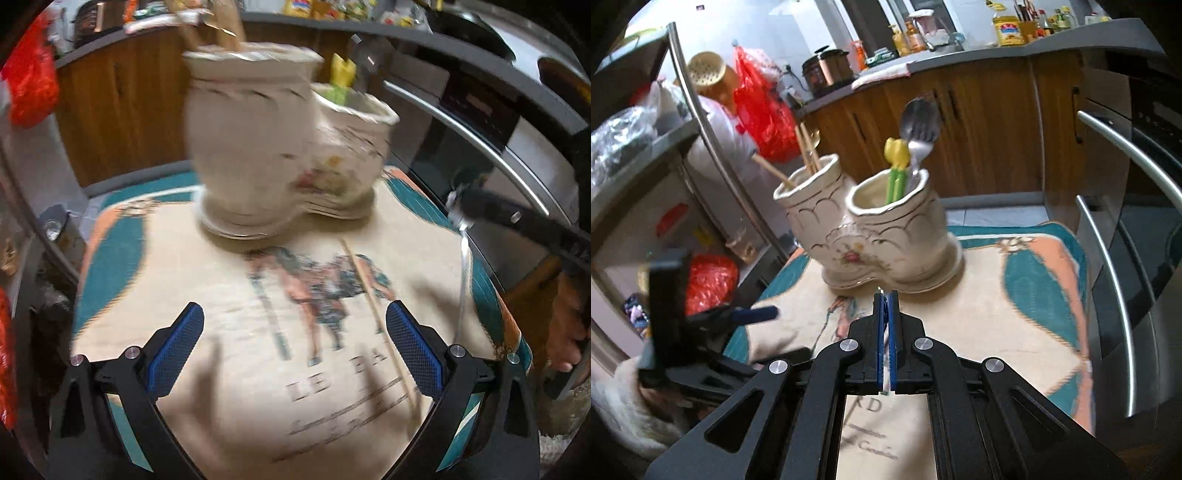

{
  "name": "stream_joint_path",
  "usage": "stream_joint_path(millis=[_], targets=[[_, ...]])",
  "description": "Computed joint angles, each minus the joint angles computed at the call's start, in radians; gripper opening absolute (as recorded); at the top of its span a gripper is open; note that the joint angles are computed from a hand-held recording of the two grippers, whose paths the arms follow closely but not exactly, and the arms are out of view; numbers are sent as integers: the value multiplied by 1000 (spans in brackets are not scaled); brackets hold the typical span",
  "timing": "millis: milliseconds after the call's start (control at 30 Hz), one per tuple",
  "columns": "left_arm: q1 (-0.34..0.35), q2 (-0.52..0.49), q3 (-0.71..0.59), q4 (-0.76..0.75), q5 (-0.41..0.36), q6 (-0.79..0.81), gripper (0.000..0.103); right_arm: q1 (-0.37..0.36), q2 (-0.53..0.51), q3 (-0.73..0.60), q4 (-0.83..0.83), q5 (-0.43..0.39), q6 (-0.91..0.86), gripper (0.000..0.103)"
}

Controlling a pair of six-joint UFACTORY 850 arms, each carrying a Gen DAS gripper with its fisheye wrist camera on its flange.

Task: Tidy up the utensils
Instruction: 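Close the right gripper on the remaining silver spoon and lift it, then close the left gripper on the last wooden chopstick while the right gripper holds the spoon, then carry the chopstick and silver spoon up over the ceramic holder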

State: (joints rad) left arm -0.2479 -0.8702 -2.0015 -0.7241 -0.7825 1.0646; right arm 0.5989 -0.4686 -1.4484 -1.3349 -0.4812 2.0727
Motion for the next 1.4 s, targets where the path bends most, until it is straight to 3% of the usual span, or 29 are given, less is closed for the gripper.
stream_joint_path(millis=[267,467,533,600,700,1000,1400], targets=[[-79,-18,3,119,31,-52,87,-2,71,93,-48,-19,67,3],[-121,5,68,198,138,-51,66,-11,92,137,-55,-3,87,3],[-128,21,98,180,177,-14,58,-12,91,137,-55,0,88,3],[-133,32,116,167,197,17,35,-12,86,129,-47,2,77,3],[-141,35,120,178,202,27,11,-10,80,120,-43,3,67,3],[-77,-2,38,18,76,102,5,-1,69,89,-42,-36,45,3],[32,92,45,-397,-53,379,5,1,21,-59,-60,-160,-63,3]])
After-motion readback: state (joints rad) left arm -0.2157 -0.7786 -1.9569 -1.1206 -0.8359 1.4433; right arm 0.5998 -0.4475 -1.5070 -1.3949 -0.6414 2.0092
